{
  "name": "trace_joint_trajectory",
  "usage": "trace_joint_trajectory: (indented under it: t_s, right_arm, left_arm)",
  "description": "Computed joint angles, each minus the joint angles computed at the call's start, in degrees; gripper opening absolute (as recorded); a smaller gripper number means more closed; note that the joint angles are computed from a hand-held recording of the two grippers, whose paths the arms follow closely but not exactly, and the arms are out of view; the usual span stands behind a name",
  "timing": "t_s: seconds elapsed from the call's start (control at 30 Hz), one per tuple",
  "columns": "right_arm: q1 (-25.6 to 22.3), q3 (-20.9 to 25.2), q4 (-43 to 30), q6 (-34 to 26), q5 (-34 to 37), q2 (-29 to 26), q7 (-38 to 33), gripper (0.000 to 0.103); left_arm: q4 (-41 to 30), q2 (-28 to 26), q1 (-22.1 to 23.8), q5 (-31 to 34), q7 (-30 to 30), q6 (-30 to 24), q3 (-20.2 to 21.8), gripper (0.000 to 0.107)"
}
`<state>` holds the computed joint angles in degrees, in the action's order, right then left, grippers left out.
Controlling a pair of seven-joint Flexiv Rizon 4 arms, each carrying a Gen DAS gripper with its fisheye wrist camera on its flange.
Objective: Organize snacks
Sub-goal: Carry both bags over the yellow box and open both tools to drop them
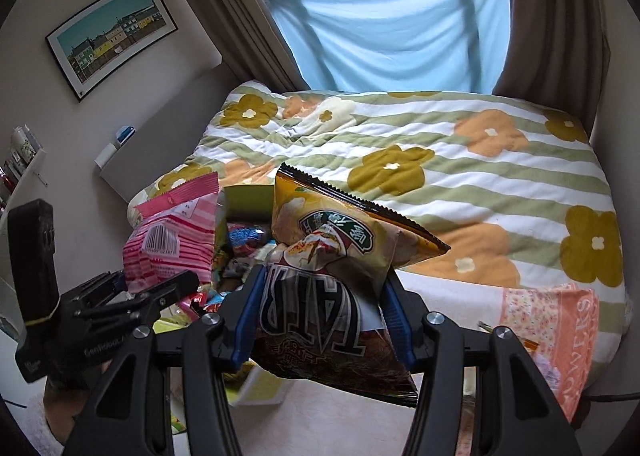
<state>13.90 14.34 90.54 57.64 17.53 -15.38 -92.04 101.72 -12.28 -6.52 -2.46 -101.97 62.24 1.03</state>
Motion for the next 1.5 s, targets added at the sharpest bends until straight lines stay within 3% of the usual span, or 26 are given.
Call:
trace_joint_trajectory:
  t_s: [0.3,0.5,0.63,0.7,1.03,1.27,1.33,1.4,1.5]
  right_arm:
    - [8.72,-2.19,-3.28,2.25,-12.74,-5.99,16.24,0.051]
    - [12.32,-3.76,-4.42,1.57,-20.28,-9.06,27.52,0.051]
    - [13.24,-4.04,-4.49,0.3,-23.44,-9.87,32.07,0.051]
    - [13.24,-3.94,-4.77,-0.34,-24.32,-10.33,33.26,0.051]
    - [13.37,-3.48,-5.76,-0.17,-27.74,-12.42,31.89,0.053]
    - [14.62,-4.27,-6.88,0.73,-30.65,-14.49,30.04,0.058]
    - [15.45,-5.36,-6.2,1.68,-32.08,-14.46,31.11,0.068]
    - [16.13,-6.41,-4.44,4.26,-33.53,-13.92,32.95,0.095]
    - [16.85,-7.86,-1.42,8.08,-36.27,-12.52,35.74,0.098]
  left_arm:
    - [1.42,-3.11,9.38,-16.03,21.58,-2.49,-1.78,0.067]
    - [-1.48,-7.57,11.8,-20.68,30.58,-6.04,-2.68,0.068]
    - [-4.53,-10.24,11.75,-19.27,32.25,-9.22,-1.95,0.083]
    - [-5.03,-10.74,11.53,-18.21,32.51,-9.18,-1.43,0.101]
    - [2.54,-4.82,12.09,-19.56,32.04,-4.97,-0.03,0.102]
    - [2.72,-4.25,12.19,-18.26,31.03,-5.03,0.55,0.102]
    - [2.97,-4.04,12.23,-18.28,31.22,-5.02,0.55,0.102]
    - [3.32,-3.79,12.12,-17.82,31.05,-4.83,0.75,0.102]
    - [4.47,-3.12,12.35,-18.57,31.8,-4.38,0.57,0.102]
